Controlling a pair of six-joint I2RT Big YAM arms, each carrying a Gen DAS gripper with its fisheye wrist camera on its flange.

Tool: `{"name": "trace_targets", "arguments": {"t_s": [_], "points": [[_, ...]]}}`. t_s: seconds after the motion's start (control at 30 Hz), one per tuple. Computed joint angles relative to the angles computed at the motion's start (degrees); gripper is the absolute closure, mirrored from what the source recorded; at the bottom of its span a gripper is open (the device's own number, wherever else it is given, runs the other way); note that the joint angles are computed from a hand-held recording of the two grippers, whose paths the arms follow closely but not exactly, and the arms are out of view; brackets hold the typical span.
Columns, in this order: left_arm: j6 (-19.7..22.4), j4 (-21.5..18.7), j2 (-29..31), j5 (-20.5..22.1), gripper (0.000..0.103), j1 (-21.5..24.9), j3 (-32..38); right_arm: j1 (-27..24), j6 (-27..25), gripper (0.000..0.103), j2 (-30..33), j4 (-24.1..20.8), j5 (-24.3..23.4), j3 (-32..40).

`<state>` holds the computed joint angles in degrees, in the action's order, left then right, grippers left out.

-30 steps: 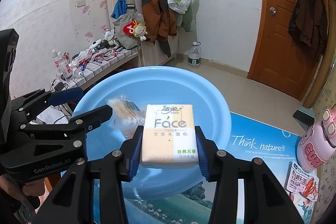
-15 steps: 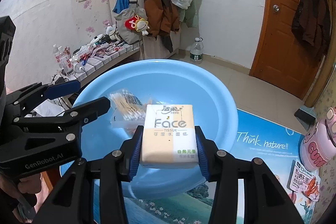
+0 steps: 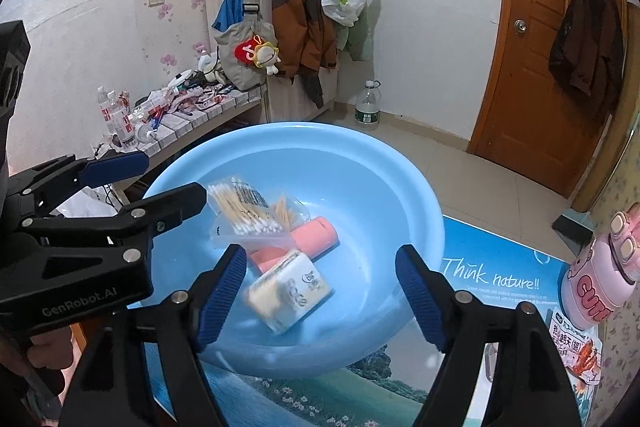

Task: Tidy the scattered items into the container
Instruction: 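Lower the 'Face' tissue pack into the basin and open the right gripper, then withdraw both grippers from the basin toward the remaining table items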

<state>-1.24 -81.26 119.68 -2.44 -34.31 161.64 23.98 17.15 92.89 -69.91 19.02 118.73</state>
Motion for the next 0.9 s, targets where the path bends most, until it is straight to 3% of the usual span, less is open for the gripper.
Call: {"name": "trace_targets", "arguments": {"t_s": [0.23,0.9], "points": [[0.03,1.73,-2.24,-0.44,0.032,-0.39,-3.51,0.03,0.30,0.024,-0.98,-0.15,0.32,-0.46],[-0.41,6.37,-8.73,-1.70,0.012,-1.96,-12.44,0.83,2.16,0.024,-7.42,-0.70,3.47,-5.25]]}}
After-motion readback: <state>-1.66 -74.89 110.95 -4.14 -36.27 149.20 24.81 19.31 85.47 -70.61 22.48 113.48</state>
